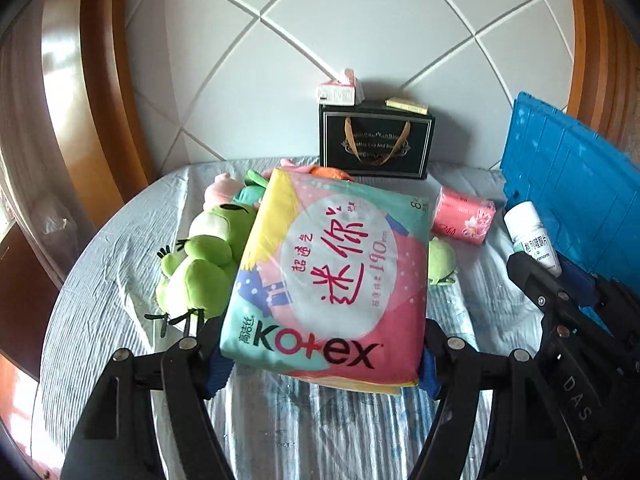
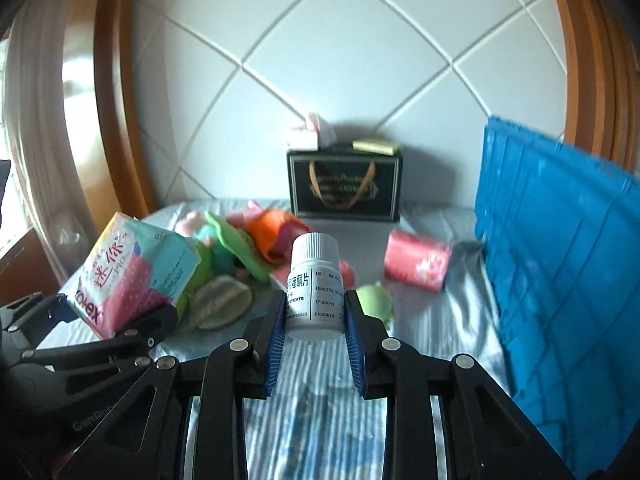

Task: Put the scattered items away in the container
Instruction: 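Carry pad pack and pill bottle over the blue crate and open both tools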

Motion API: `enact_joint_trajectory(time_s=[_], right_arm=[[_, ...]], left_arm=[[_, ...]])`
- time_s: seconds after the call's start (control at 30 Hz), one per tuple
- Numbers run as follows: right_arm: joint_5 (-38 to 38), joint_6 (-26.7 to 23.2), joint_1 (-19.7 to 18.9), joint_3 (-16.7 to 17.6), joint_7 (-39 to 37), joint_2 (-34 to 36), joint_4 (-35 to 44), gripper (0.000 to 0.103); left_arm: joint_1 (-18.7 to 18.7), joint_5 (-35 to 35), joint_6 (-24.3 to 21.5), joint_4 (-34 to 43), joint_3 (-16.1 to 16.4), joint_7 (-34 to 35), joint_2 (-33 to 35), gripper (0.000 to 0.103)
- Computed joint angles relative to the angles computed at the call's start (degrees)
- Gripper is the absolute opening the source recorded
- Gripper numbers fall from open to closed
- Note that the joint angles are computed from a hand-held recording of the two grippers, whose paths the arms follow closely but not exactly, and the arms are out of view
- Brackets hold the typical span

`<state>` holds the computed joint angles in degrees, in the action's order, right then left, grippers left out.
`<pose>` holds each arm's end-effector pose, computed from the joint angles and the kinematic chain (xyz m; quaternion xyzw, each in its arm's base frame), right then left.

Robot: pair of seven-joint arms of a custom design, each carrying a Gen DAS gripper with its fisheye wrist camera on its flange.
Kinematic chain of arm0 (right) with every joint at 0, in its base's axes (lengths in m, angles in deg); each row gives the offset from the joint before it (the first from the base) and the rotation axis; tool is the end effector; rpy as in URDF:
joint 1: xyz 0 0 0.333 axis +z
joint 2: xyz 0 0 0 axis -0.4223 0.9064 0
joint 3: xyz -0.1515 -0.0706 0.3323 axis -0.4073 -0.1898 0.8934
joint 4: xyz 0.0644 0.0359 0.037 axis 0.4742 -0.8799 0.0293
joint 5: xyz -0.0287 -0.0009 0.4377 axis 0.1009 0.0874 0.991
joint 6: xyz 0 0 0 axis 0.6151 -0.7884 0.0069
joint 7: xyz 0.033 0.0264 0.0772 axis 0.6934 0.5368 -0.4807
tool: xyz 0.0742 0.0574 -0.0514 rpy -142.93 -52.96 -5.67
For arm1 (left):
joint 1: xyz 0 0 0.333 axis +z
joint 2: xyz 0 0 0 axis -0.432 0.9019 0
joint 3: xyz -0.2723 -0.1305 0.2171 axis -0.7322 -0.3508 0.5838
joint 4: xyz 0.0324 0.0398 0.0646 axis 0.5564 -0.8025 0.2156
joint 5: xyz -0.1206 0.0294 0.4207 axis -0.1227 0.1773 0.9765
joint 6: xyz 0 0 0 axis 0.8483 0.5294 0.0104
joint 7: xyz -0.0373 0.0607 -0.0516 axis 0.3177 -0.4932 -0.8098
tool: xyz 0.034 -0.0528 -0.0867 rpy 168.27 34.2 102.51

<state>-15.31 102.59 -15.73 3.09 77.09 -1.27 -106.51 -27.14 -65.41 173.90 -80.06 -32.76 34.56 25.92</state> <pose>0.4428 0.1452 0.6277 -0.6680 0.5590 -0.3003 0.3887 0.4410 -0.1894 0.6401 -0.6681 0.6148 -0.2852 0.3070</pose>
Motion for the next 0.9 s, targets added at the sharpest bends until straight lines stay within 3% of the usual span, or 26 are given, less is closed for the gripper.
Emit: enact_joint_trajectory(time_s=[0.1, 0.2, 0.3, 0.5, 0.6, 0.73, 0.83, 0.9], right_arm=[[-1.71, -0.45, -3.05, 2.97, 2.32, -3.86, 0.01, 0.027], [-2.89, -1.75, -4.99, 3.72, 3.55, -8.44, -0.35, 0.027], [-3.02, -3.39, -6.15, 1.98, 3.8, -12.83, -0.31, 0.027], [-5.73, -5.78, -14.75, -0.39, 3.26, -20.74, -0.59, 0.027], [-6.44, -6.57, -17.96, -3.82, 1.16, -23.38, -1.42, 0.027], [-6.09, -6.76, -19.64, -10.92, -4.89, -24.2, -1.94, 0.027], [-4.92, -7.61, -18.73, -17.58, -12.08, -22.87, -0.67, 0.027], [-3.71, -7.85, -16.78, -22.47, -17.36, -21.16, 0.66, 0.027]], left_arm=[[-1.21, -1.18, 1.35, -0.83, 1.11, 1.46, -3.13, 0.071], [-2.57, -3.22, 2.62, -0.3, 1.53, 3.26, -4.69, 0.071], [-3.53, -4.34, 4.18, 0.76, 0.53, 4.78, -5.81, 0.071], [-5.2, -5.46, 7.76, 7.32, -4.36, 4.9, -2.22, 0.071], [-5.67, -4.18, 8.76, 12.58, -8.39, 3.2, 1.92, 0.071], [-2.98, 3.97, 7.69, 21.92, -17.63, -4.49, 9.39, 0.071], [-2.36, 12.19, 0.92, 31.97, -25.52, -10.86, 19.41, 0.071], [-4.68, 19.71, -6.36, 39.65, -29.8, -14.68, 28.13, 0.071]])
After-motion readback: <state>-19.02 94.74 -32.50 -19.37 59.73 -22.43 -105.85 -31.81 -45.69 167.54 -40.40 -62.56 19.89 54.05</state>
